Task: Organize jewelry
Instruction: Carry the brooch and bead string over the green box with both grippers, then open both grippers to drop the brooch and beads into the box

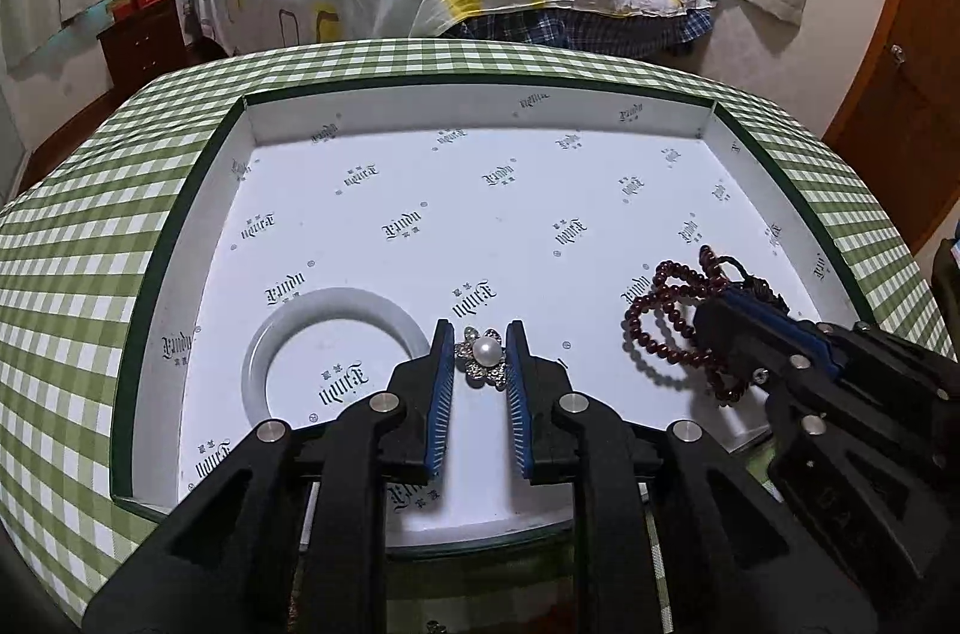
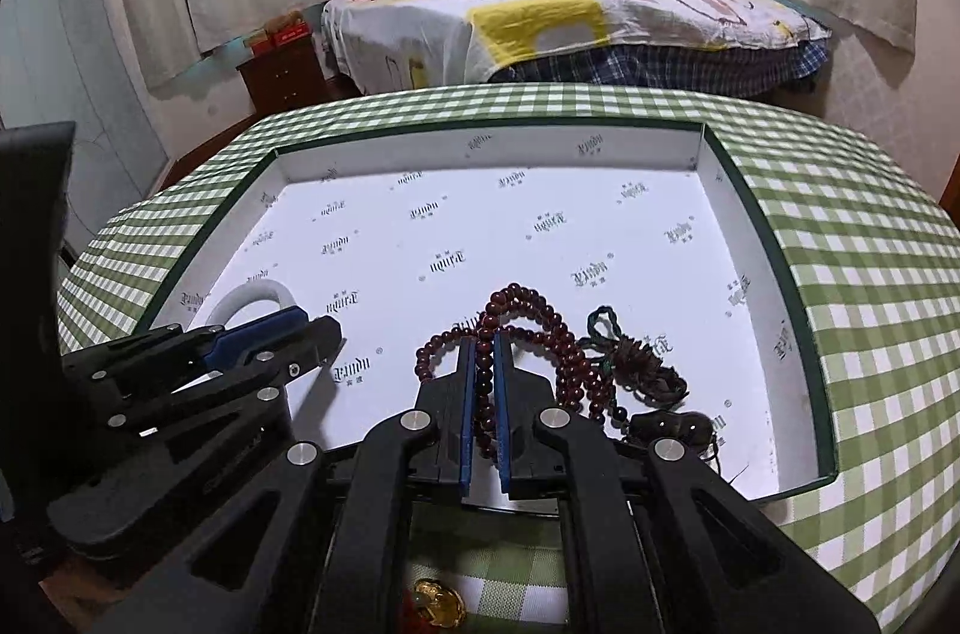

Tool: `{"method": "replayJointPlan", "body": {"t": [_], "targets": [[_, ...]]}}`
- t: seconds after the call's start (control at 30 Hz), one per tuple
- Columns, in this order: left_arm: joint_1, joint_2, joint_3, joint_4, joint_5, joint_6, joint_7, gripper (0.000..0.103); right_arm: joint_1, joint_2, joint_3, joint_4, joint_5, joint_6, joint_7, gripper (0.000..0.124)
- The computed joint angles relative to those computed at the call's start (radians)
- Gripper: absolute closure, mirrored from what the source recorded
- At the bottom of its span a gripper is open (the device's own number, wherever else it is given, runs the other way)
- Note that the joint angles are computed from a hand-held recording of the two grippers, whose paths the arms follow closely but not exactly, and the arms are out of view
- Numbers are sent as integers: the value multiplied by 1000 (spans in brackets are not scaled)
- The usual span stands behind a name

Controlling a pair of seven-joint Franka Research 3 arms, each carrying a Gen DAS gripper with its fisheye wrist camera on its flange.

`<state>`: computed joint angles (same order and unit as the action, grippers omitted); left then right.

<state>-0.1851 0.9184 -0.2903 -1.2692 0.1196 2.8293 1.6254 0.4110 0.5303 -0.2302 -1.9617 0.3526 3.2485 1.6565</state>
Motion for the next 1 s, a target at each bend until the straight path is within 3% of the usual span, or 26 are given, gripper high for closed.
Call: {"method": "replayJointPlan", "body": {"t": [0.13, 0.3, 0.5, 0.77, 0.83, 1.0], "targets": [[3, 2, -9, -1, -1, 2, 16, 67, 5, 2, -3, 0, 1, 3, 1, 113], [17, -3, -26, -12, -18, 2, 20, 62, 15, -2, -17, -7, 13, 10, 11, 94], [28, -40, -35, -63, -32, 40, 17, 49, 37, -39, -32, -51, 39, 59, -5, 92], [86, -168, -62, -257, -21, 158, 9, 43, 97, -134, -51, -162, 150, 134, -88, 92], [109, -198, -77, -304, -20, 173, 6, 43, 116, -156, -54, -190, 188, 144, -114, 92], [167, -280, -106, -442, -20, 211, -4, 43, 257, -186, -141, -249, 330, 157, -216, 92]]}}
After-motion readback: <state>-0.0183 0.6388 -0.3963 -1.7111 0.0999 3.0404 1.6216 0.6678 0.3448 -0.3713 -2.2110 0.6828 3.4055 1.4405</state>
